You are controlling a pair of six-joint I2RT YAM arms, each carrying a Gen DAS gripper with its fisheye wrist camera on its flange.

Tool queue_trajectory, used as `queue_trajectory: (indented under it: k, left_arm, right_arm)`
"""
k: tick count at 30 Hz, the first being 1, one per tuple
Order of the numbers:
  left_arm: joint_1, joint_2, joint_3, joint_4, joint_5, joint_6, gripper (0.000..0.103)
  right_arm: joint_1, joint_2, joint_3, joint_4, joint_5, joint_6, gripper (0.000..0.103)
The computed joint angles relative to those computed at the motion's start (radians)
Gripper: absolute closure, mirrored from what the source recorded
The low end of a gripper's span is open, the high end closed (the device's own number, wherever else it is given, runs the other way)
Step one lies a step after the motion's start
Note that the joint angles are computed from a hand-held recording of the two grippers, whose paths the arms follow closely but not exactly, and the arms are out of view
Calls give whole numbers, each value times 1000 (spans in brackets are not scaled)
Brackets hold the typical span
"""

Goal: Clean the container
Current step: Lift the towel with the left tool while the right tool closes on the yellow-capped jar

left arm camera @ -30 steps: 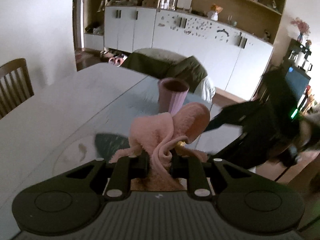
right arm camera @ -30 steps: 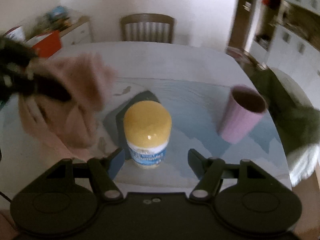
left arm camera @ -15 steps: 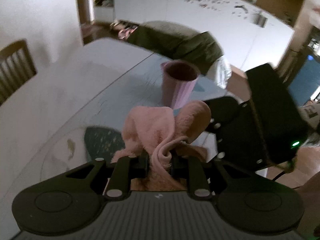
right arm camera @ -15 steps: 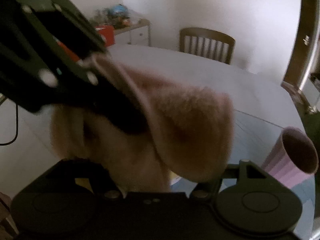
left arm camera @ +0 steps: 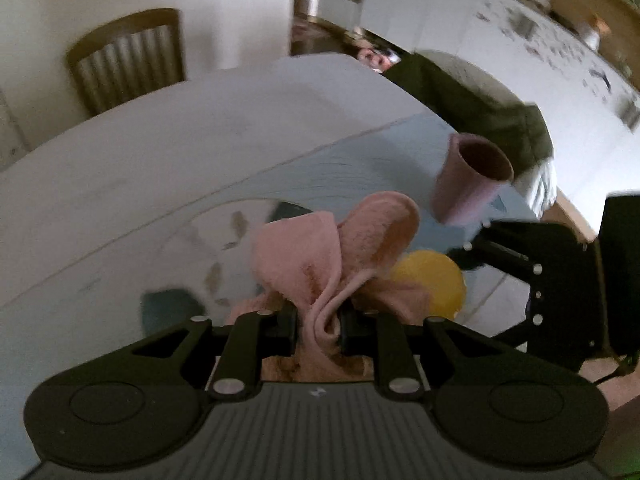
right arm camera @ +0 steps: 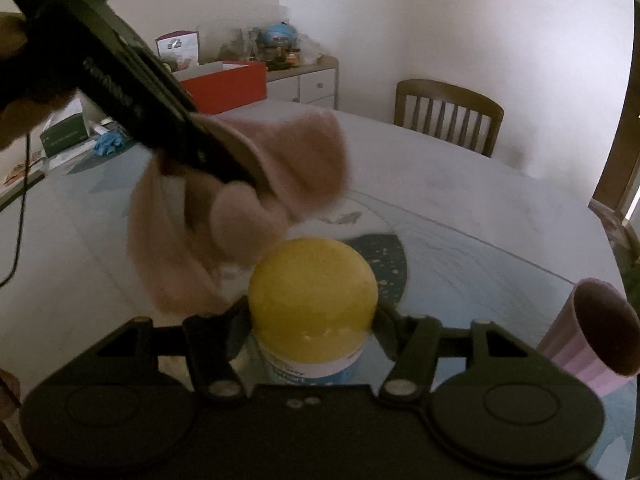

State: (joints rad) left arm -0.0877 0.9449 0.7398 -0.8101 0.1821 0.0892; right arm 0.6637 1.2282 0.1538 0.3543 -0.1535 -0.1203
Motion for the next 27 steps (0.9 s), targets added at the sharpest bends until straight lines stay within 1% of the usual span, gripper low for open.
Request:
queue_trajectory:
  k: [2, 4, 5, 6, 9, 11, 13, 15, 20, 21, 23, 24, 27]
  left_arm:
    - [12, -45, 29, -44, 30, -21, 85]
    - [-46, -80, 53, -64, 33, -62, 85]
    - [-97, -89, 60, -62, 13, -88, 85]
    - [-152, -87, 62, -52, -8, -117, 85]
    - [-275, -49, 52, -3, -28, -187, 85]
    - [-321, -22, 30, 29, -49, -215, 85]
    - [-320, -17, -4, 48, -41, -234, 85]
    - [-313, -59, -56, 50, -44, -250, 85]
    - [-238, -101, -107, 48, -12, -275, 86]
    - [-233, -113, -114, 42, -31, -282, 85]
    - [-257, -122, -115, 23, -114, -304, 85]
    - [-236, -135, -120, 9, -114, -303, 85]
    - [-126, -189, -135, -23, -9, -270, 85]
  right_arm:
    - [-20, -2, -1, -7, -26, -13, 41]
    - [-16, -14, -5, -17, -36, -6, 41]
    - [-8, -22, -7, -23, -35, 0, 41]
    - [1, -35, -9, -37, -33, 2, 41]
    - [35, -73, -14, -75, -14, 14, 41]
    - [60, -98, -19, -95, -1, 26, 41]
    - [65, -115, -23, -110, 2, 23, 41]
    - [66, -152, -33, -139, -4, 27, 41]
    - [98, -231, -57, -190, 30, 48, 41]
    - [101, -240, -57, -199, 36, 54, 41]
    - [106, -249, -51, -217, 44, 78, 41]
    - [96, -254, -48, -228, 35, 86, 41]
    - [49, -277, -39, -267, -1, 120, 41]
